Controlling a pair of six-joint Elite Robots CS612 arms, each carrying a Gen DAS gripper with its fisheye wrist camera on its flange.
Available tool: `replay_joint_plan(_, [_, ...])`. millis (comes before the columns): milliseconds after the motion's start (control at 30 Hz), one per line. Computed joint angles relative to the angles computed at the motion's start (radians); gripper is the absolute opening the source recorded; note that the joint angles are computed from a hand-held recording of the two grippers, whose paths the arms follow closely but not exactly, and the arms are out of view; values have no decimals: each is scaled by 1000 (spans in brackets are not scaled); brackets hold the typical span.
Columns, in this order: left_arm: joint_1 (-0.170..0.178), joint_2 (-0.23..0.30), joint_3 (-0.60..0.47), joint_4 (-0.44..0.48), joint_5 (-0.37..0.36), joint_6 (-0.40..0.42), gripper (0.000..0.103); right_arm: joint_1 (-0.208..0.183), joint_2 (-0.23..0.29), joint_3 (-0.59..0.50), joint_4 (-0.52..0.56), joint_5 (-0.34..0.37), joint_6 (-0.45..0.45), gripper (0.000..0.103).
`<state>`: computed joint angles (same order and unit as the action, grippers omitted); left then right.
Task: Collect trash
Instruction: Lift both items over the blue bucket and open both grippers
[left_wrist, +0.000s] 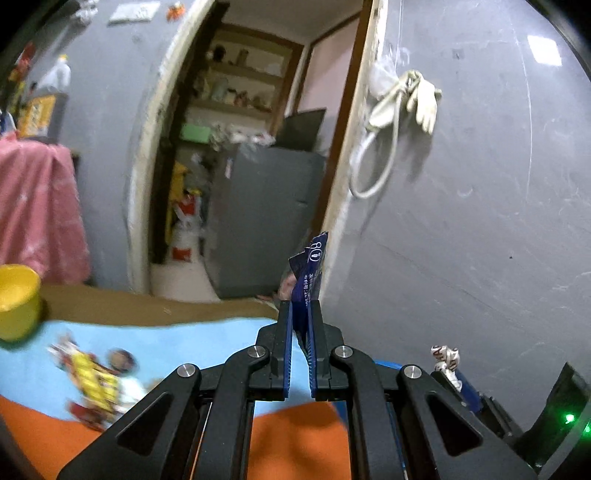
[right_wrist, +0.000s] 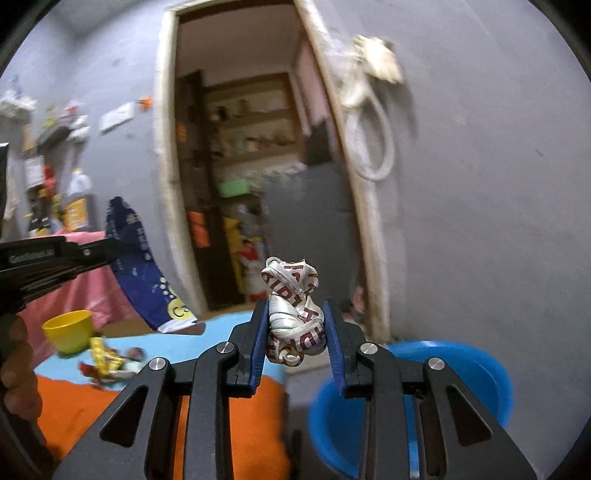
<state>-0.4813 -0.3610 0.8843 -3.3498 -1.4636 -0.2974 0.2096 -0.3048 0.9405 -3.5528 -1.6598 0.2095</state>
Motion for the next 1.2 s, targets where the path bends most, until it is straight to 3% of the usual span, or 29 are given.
replay_joint_plan(233, [-20, 71, -151, 191, -54, -47, 5, -25, -28, 60, 97, -82, 103, 27])
replay_joint_plan(467, [-25, 125, -273, 472, -107, -106, 7, -35, -35, 63, 209, -99, 154, 30])
replay_joint_plan(600, [-16, 143, -317, 598, -152, -146, 8, -38, -41, 71, 235, -101, 171, 39])
replay_joint_plan(933, [-15, 125, -275, 551, -142, -139, 26, -41, -43, 72, 214, -110, 177, 50])
replay_joint_plan(1200, [-17, 70, -166, 417, -70, -88, 38, -34, -34, 58, 152, -127, 160, 56])
